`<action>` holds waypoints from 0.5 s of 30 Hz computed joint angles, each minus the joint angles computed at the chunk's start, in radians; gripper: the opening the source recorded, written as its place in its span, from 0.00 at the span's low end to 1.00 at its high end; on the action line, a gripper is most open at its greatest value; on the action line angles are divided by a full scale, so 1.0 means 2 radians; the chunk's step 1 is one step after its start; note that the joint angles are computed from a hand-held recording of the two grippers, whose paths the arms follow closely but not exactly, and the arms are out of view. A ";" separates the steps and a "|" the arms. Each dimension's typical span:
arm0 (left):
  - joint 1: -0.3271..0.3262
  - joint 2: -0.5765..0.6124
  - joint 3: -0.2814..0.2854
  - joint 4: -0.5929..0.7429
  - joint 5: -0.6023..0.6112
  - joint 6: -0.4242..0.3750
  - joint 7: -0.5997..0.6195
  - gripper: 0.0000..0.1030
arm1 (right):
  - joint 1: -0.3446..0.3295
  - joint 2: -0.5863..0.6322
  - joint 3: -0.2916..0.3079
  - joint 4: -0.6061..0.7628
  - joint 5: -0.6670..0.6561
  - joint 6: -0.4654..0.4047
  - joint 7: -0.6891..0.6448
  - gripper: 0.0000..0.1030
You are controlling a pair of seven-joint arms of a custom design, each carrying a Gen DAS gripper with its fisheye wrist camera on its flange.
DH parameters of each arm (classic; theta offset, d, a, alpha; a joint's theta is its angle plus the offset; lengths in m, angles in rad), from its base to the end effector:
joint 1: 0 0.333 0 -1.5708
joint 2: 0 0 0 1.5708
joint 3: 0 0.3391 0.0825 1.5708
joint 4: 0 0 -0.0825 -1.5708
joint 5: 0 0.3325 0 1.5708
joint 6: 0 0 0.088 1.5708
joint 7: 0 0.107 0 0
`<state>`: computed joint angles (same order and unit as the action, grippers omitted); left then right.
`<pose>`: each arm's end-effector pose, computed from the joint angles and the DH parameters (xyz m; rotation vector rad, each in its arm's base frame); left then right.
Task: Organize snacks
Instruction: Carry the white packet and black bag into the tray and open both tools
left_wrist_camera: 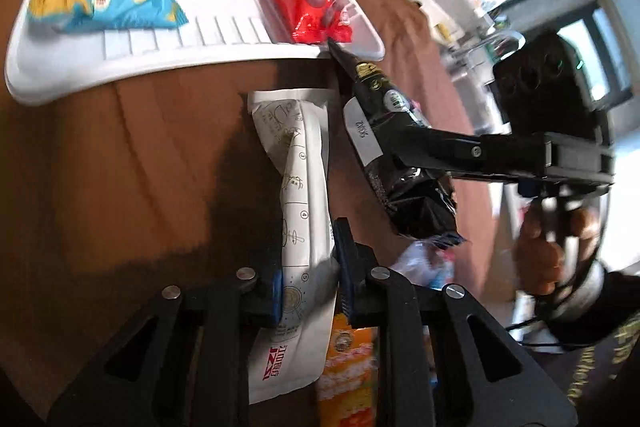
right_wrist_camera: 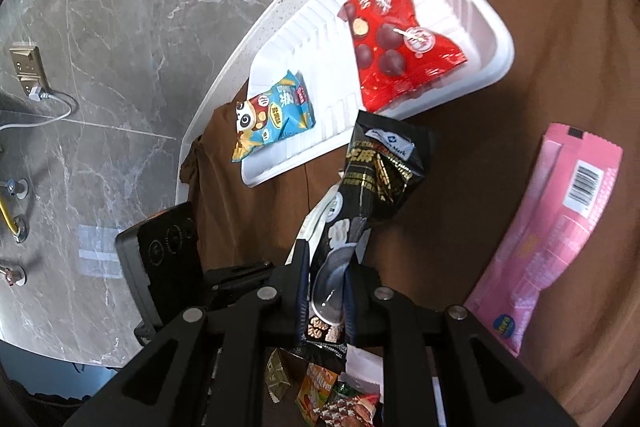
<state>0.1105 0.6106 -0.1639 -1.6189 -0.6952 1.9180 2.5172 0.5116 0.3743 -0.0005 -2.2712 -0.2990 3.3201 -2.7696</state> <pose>0.6353 -0.0623 0.3177 1.1417 -2.2503 0.7520 0.4758 0.3025 0.3345 -0.5601 2.4366 0.3136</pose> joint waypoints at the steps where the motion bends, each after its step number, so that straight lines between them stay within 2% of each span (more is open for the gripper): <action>1: 0.005 0.002 -0.002 0.002 -0.009 -0.005 -0.004 0.18 | 0.003 -0.002 -0.003 -0.003 0.001 0.001 0.001 0.18; 5: 0.025 0.012 -0.009 0.018 -0.041 -0.043 -0.016 0.18 | 0.025 -0.011 -0.025 -0.012 0.012 0.013 0.001 0.18; 8: 0.031 0.012 -0.008 0.022 -0.057 -0.050 -0.025 0.18 | 0.040 -0.012 -0.040 -0.014 0.022 0.029 -0.008 0.18; 10: 0.036 0.014 -0.009 0.027 -0.068 -0.056 -0.034 0.18 | 0.024 -0.008 -0.026 -0.010 0.022 0.037 -0.014 0.18; 15: 0.052 0.015 -0.011 0.047 -0.083 -0.074 -0.037 0.18 | 0.018 0.007 -0.021 -0.005 0.040 0.076 -0.032 0.18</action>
